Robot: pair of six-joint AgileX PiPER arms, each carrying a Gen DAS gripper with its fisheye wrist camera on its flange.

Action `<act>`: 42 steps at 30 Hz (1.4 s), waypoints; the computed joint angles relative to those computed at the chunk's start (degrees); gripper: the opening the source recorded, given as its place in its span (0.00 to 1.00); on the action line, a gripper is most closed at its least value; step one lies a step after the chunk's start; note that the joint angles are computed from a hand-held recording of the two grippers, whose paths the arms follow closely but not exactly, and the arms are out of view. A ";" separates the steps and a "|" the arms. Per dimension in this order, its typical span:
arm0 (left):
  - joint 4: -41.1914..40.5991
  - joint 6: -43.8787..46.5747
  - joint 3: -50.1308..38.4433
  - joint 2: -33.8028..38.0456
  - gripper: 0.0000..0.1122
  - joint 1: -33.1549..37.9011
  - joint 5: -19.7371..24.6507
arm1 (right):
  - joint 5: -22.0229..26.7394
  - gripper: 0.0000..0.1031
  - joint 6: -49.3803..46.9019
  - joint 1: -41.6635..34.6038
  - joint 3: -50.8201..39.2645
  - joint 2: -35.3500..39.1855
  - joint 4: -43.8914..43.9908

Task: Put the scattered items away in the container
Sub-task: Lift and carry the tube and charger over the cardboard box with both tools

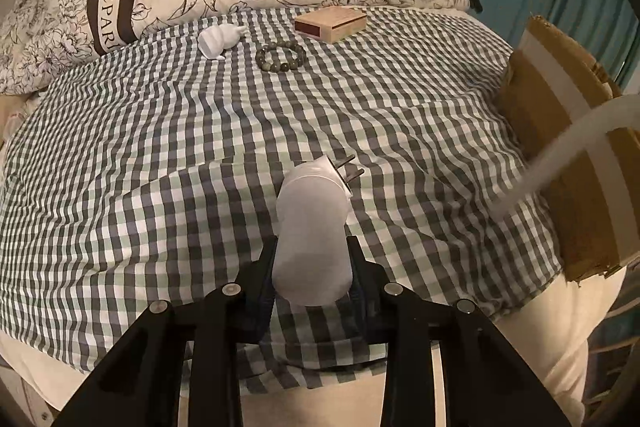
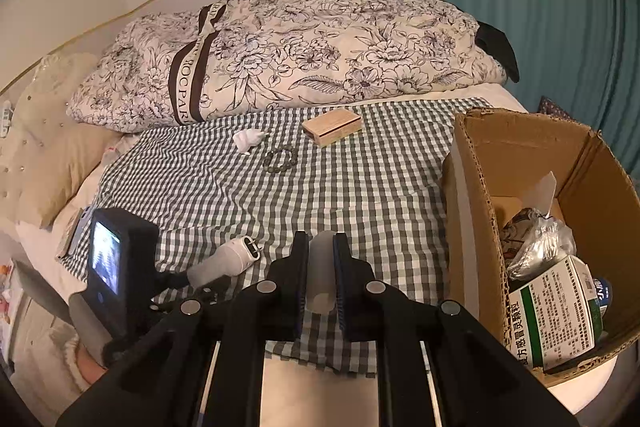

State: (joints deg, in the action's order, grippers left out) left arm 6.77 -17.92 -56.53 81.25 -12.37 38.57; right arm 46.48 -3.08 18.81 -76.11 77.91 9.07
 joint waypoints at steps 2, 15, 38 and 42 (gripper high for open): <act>-1.42 1.15 0.22 0.84 0.28 0.52 0.06 | -0.17 0.12 -0.25 -0.31 0.40 -0.18 0.43; -2.65 0.49 -4.37 10.05 0.29 0.72 -0.52 | 0.29 0.12 -2.13 -1.76 2.06 -0.52 2.18; 1.05 -2.76 -42.99 7.08 0.29 -18.27 23.12 | 7.19 0.12 -6.71 -13.17 -12.01 -6.41 5.93; -2.17 -1.04 -58.37 16.52 0.29 -22.81 27.74 | 10.59 0.11 -10.60 -20.12 -19.01 -5.29 7.52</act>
